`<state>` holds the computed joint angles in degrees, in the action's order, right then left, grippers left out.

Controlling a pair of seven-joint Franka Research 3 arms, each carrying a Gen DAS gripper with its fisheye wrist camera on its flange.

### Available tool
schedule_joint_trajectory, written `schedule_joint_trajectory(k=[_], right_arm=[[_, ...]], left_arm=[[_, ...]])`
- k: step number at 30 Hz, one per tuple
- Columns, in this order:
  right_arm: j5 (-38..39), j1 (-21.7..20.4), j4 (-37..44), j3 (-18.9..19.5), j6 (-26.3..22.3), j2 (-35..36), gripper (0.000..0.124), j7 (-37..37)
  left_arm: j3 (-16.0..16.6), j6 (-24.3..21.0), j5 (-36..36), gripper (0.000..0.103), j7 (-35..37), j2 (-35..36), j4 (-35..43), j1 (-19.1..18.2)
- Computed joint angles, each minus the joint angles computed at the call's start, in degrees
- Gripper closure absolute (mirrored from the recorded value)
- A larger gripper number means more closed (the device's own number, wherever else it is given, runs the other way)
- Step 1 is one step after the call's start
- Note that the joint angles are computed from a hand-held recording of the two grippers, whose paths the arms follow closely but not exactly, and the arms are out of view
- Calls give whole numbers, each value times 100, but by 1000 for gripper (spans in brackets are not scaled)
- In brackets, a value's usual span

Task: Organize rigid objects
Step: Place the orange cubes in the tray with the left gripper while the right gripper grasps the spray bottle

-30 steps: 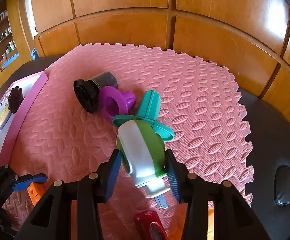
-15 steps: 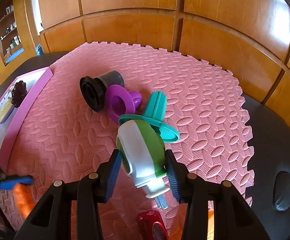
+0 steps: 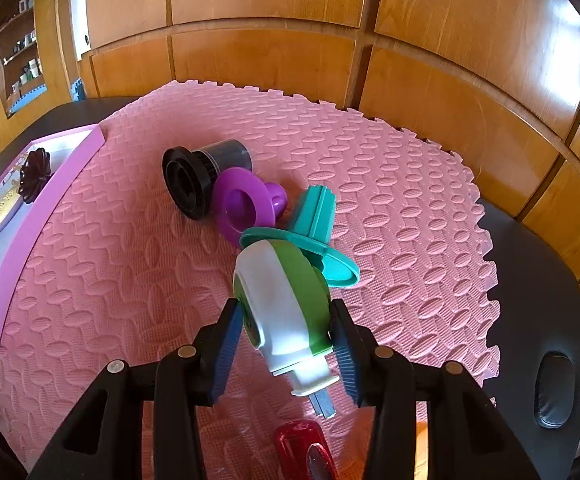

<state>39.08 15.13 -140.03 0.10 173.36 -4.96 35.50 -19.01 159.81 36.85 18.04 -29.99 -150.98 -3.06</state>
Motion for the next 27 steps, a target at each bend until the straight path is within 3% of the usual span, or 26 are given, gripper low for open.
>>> schedule_joint_trajectory(k=[6,12,19,23,27], right_arm=[[-69,-1,-21,9,48,-2,80,35],[-70,16,-28,1,76,1,80,14],[-24,24,-14,-2,82,14,80,-50],[-53,20,-24,10,120,18,80,-49],[-110,19,-38,23,166,25,80,-6]], left_arm=[[481,-285,-97,43,383,367,-12,283],[545,-415,-6,43,432,922,272,477],[644,-613,192,43,500,1404,675,458],[631,-605,379,33,316,1200,575,443],[581,-644,475,31,110,757,344,413]])
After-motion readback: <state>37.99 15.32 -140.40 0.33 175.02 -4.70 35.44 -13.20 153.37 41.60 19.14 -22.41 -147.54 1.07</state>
